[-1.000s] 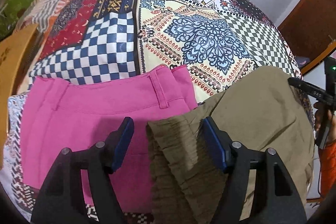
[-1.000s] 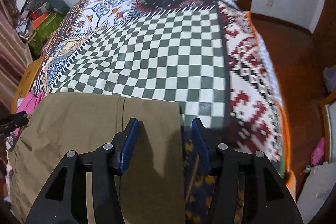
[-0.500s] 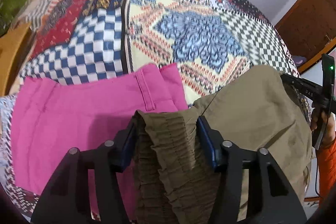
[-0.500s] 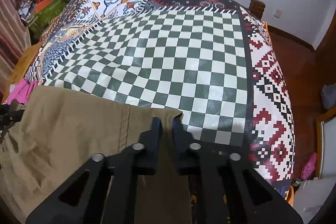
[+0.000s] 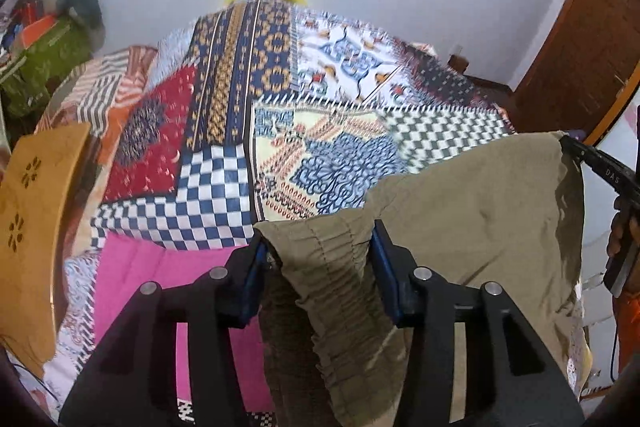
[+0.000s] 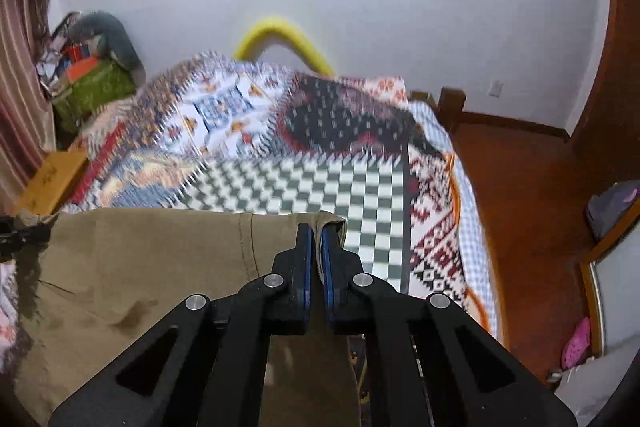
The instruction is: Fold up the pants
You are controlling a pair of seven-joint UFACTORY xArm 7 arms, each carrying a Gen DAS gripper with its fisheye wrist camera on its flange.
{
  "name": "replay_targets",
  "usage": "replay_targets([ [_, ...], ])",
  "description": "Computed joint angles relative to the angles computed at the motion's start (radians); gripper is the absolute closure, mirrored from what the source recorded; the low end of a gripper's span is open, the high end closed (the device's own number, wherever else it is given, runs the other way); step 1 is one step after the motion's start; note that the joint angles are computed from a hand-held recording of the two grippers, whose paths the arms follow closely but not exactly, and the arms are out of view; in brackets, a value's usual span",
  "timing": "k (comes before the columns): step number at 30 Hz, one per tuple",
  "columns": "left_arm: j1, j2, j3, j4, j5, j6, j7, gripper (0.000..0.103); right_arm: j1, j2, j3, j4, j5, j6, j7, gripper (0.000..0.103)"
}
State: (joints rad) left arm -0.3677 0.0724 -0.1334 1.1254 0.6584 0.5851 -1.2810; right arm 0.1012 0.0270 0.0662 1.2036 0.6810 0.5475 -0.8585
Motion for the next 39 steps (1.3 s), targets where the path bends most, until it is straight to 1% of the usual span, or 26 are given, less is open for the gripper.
replay_targets([
  [6, -0.016, -0.096, -0.043, -0.041, 0.022, 0.050, -0.027, 0.057, 0.006, -0.112, -0.030, -0.066, 0.063, 0.037, -0.040, 0.099],
  [8, -0.016, -0.124, -0.062, -0.052, 0.022, 0.060, -0.036, 0.057, 0.012, -0.159, -0.050, -0.102, 0.084, 0.049, -0.054, 0.099],
  [14, -0.023, -0.201, -0.130, -0.075, 0.024, 0.124, -0.061, 0.057, 0.035, -0.296, -0.120, -0.190, 0.128, 0.129, -0.067, 0.099],
  [20, -0.035, -0.270, -0.186, -0.110, 0.004, 0.162, -0.086, 0.057, 0.062, -0.449, -0.181, -0.292, 0.140, 0.174, -0.079, 0.099],
  [28, -0.062, -0.337, -0.261, -0.152, -0.035, 0.214, -0.107, 0.057, 0.075, -0.597, -0.237, -0.398, 0.076, 0.213, -0.044, 0.099],
  [34, -0.090, -0.368, -0.306, -0.187, -0.074, 0.227, -0.137, 0.057, 0.061, -0.717, -0.279, -0.474, -0.001, 0.300, -0.011, 0.099],
  [39, -0.119, -0.380, -0.338, -0.212, -0.095, 0.239, -0.171, 0.057, 0.033, -0.819, -0.311, -0.539, -0.067, 0.370, 0.007, 0.099],
])
